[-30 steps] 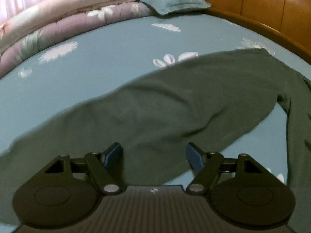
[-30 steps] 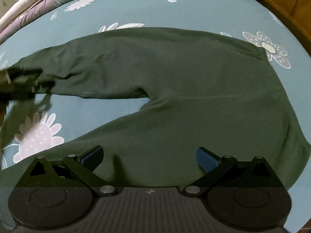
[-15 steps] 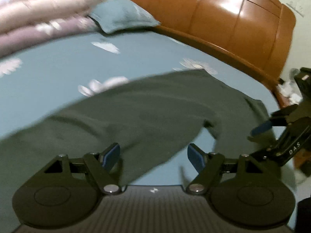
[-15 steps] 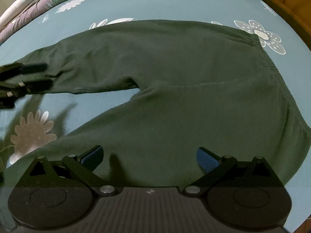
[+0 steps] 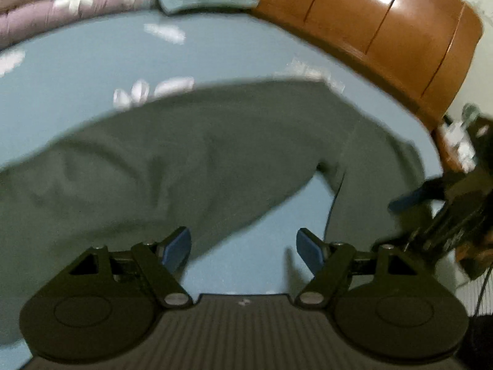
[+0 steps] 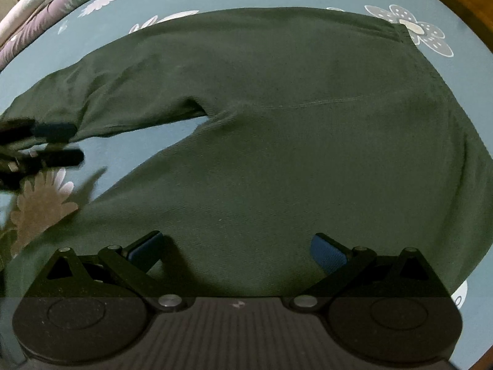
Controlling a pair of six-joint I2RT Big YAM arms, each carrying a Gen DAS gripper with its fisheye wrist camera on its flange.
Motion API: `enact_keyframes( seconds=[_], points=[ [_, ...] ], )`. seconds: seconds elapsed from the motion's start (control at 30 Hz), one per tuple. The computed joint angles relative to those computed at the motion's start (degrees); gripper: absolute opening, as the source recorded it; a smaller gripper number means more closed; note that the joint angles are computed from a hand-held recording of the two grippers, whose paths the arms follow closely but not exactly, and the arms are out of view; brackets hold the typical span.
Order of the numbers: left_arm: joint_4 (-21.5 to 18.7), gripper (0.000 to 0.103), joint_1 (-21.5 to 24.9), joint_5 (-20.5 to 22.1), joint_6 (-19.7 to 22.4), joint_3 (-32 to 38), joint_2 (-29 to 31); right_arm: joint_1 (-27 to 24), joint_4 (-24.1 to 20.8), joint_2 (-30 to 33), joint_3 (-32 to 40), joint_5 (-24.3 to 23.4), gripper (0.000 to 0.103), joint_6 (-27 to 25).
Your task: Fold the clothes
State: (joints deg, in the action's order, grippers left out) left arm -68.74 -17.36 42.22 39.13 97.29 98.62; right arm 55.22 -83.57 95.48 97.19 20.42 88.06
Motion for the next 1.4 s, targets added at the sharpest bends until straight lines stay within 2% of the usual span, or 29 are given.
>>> enact_keyframes(
  seconds=[0.1,0.23,0.3,0.4,0.53,0.63,0.73,0.87,1.03,1.1,1.3,1.4],
  points=[
    [3.2,0.076,-1.3,1.1,-3.5,1.7,1.3,-0.1,-0.9,0.8,0.9,-0.3,0.103,-0.9],
    [-0.8,0.076,-2.8,-1.5,-6.0,4.0,4.3,-0.1,-1.3,1.1,1.2,-0.4,0.103,-1.3],
    [-1.2,0.077,-2.5,-1.9,-3.9,1.6,2.9,-0.1,-1.1,0.9,1.0,-0.5,0.103,-1.6],
    [-4.6,0.077,-1.7,-1.6,-1.0,1.7,2.1,-0.5,0.2,0.2,-0.3,-0.6,0.103,-2.0],
    [-3.0,0.077,-0.3,-2.3,-1.3,2.5,0.5,-0.4,0.2,0.0,-0.7,-0.7,0.103,-2.3],
    [-5.5,0.078,1.8,-0.3,-1.3,5.0,0.8,-0.3,0.9,-0.5,-1.5,-0.5,0.103,-2.1],
    [-5.4,0.078,3.9,-1.6,-1.3,4.4,-0.7,-0.1,0.9,-0.9,-1.5,-0.2,0.103,-2.2],
    [-7.6,0.078,8.0,-2.7,-1.0,1.9,-3.8,0.7,0.8,-1.7,-1.3,1.7,0.103,-2.9],
    [-8.7,0.078,11.5,-5.4,-2.7,-3.0,-9.2,1.6,1.4,-3.5,-2.2,4.6,0.103,-4.2],
    [-11.2,0.079,12.4,-5.3,-2.1,-4.8,-11.5,2.0,1.7,-4.0,-2.4,5.4,0.103,-5.0],
    [-19.5,0.08,11.3,-4.1,1.7,-11.6,-17.7,3.8,2.9,-6.9,-5.5,8.0,0.103,-3.9],
    [-18.9,0.08,8.6,-3.6,1.4,-15.0,-20.0,4.8,3.9,-8.6,-7.9,8.6,0.103,-1.6]
  ],
)
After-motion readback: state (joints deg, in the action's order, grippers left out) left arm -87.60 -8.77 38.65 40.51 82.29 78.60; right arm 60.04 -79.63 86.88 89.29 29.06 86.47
